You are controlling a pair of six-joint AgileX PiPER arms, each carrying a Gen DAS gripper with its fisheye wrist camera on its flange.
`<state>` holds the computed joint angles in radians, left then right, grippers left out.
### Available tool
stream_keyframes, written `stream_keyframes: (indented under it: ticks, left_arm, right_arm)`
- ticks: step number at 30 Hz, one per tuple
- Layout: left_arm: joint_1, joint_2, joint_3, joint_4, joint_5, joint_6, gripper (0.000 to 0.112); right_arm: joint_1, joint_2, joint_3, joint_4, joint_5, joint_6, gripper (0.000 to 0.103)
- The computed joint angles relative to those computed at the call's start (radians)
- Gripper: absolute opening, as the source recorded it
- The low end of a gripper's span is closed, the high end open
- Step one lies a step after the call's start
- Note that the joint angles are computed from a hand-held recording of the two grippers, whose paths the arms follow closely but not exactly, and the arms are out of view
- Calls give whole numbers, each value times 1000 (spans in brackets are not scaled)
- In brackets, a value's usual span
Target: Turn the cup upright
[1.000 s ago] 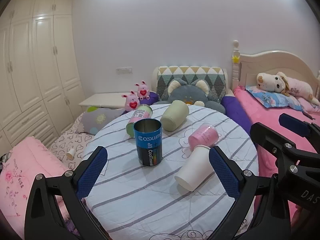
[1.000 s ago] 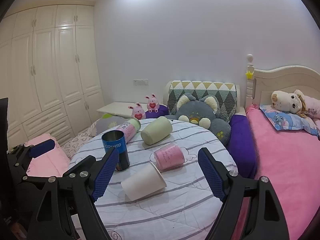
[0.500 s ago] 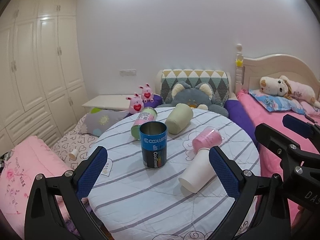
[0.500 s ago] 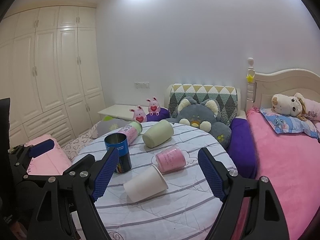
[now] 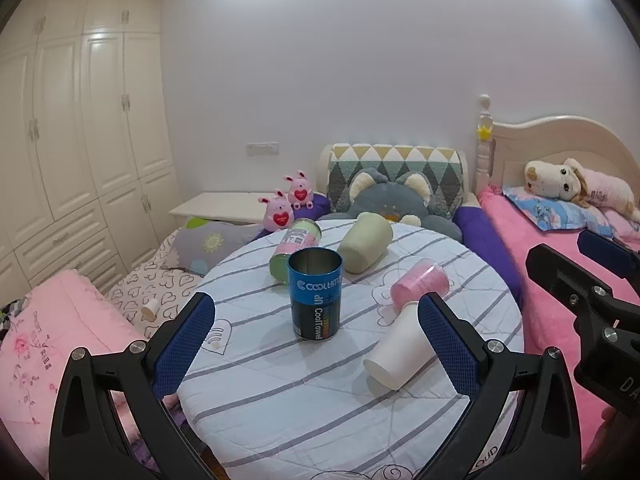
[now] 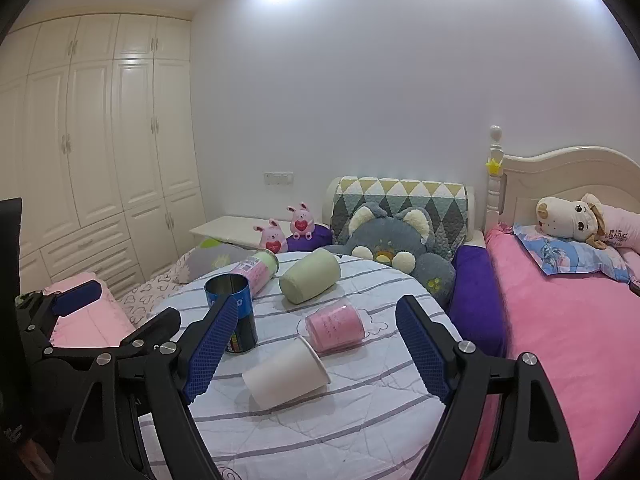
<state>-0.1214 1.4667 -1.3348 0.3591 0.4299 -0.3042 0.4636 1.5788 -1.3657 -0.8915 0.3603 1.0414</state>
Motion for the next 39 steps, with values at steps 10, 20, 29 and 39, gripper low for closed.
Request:
stream_keyframes:
  ticks: [10, 20, 29, 39]
  left_arm:
    - [13, -10, 6, 12, -23, -38, 103]
    - [6, -10, 6, 26, -30, -52, 103]
    - [-1, -15, 12, 53, -29, -77, 103]
    - [-3, -37, 27, 96, -35, -116, 103]
  right_arm:
    - [4, 10, -16, 39, 20, -44, 83]
    - [16, 9, -16, 14, 32, -24, 83]
    - [17, 7, -14, 12, 32, -23, 83]
    - [15, 9, -18, 13, 23, -23, 83]
